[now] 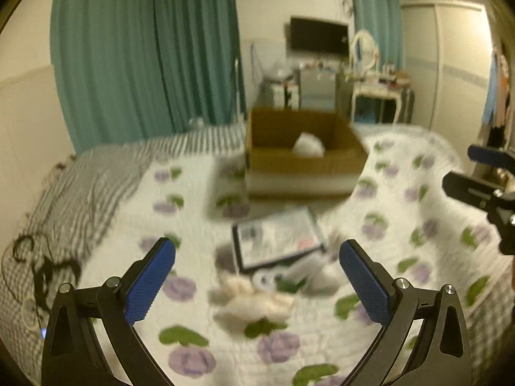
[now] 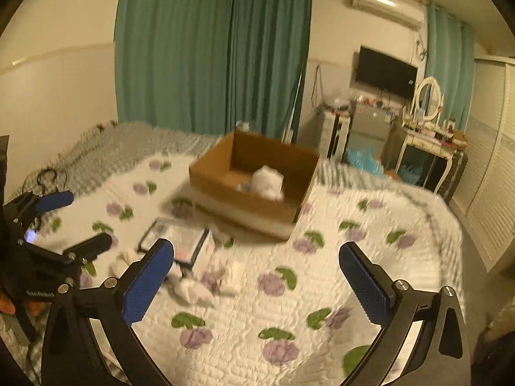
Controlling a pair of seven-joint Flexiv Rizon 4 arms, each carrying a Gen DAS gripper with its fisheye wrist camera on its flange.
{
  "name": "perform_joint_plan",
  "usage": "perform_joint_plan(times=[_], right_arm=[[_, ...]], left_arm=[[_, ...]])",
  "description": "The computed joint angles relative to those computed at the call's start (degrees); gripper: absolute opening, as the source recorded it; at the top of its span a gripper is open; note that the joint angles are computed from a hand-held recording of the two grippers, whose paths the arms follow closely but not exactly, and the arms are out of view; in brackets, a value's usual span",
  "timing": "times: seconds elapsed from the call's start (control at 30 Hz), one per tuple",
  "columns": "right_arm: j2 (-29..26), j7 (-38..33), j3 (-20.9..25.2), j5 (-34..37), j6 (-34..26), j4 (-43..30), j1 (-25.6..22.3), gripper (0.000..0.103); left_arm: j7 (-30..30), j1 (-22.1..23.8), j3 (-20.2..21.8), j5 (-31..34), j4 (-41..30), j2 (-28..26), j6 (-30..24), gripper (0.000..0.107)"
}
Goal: Organize soft objects
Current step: 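Withdraw both tools from the box back toward the remaining items, then grasp the cream lace cloth with the left tool while the right tool grasps white socks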
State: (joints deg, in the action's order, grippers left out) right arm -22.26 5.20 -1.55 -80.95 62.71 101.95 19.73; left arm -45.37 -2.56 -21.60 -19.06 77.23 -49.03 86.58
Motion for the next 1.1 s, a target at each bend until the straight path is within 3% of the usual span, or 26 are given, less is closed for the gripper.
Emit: perform_joint_plan(times=[0.33, 0.4, 0.53, 0.6, 0.63, 0.77, 0.93, 1.1], right_arm=[[-10.9, -9.3, -2.0, 11.1, 8.8, -4.8, 0.9, 0.103], [-12.1, -11.2, -2.4, 13.7, 9.6, -5.2, 1.5, 0.103], [-13.7, -15.1, -3.3, 18.5, 10.2, -5.8, 3.1, 0.103], [-14.1, -16.9, -4.0, 20.6, 10.0, -6.2, 4.0, 0.103], [-14.4, -17.7, -4.3, 21.7, 10.1, -6.4, 4.4, 0.103], [-15.4, -19.3, -6.0, 25.3, 10.3, -7.0, 6.6, 0.103], [-17.9, -24.2, -5.0, 32.5, 9.5, -9.5, 7.4, 0.101], [-21.2, -31.1, -2.5, 39.7, 6.8, -14.0, 7.2, 0.08]], left_arm=[[-4.3, -2.6, 6.1, -1.4, -4.5, -4.7, -9.0, 0.101], [-4.4, -2.5, 6.2, -1.7, -5.1, -5.2, -11.2, 0.085], [-4.8, -2.7, 7.3, -2.5, -7.9, -6.3, -19.5, 0.064], [-5.4, -3.3, 8.3, -2.5, -9.5, -6.9, -22.1, 0.041], [-5.8, -3.6, 8.9, -2.4, -9.9, -7.1, -22.9, 0.036], [-6.4, -3.5, 9.1, -2.6, -8.9, -6.4, -21.5, 0.023], [-4.5, -1.8, 7.0, -3.5, -4.6, -4.0, -16.1, 0.023], [-5.2, -1.0, 6.5, -4.4, -4.5, -3.9, -14.1, 0.023]])
